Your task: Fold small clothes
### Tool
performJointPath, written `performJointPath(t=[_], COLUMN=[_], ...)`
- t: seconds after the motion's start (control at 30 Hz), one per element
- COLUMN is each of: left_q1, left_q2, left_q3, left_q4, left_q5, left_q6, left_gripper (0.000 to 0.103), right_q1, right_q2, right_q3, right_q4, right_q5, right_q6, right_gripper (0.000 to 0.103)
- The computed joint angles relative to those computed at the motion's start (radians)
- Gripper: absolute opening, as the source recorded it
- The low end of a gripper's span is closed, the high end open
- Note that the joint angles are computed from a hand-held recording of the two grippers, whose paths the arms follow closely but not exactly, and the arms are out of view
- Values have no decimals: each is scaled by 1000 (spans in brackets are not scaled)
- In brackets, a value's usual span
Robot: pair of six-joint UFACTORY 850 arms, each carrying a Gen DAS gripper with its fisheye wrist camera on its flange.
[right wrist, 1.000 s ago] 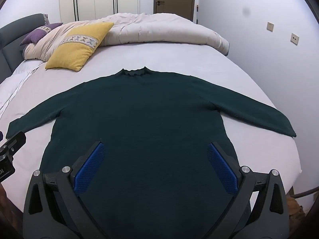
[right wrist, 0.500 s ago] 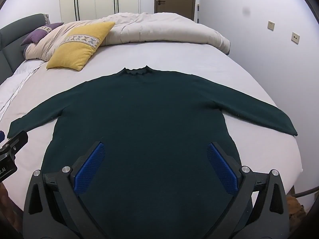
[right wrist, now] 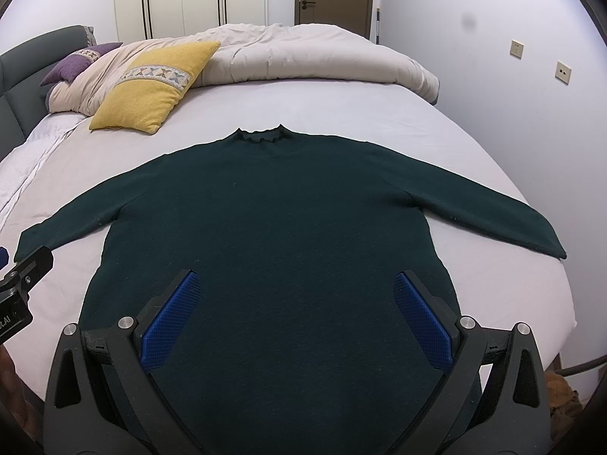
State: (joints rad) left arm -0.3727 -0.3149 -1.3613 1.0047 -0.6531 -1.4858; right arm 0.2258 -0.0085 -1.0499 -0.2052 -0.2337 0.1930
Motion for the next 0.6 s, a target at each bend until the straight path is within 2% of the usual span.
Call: performJointPath(t=[0.6], left_q1=[-3], left_q2=[1], left_q3=[-3], left_q4=[-4], left_q5=[-6], left_q6=[3], left_gripper=[103], right_q1=[-2], right_q2=[-4], right_q3=[-4], right_q4=[26], right_q5=[-5], right_q6=[-26], right_gripper=[103])
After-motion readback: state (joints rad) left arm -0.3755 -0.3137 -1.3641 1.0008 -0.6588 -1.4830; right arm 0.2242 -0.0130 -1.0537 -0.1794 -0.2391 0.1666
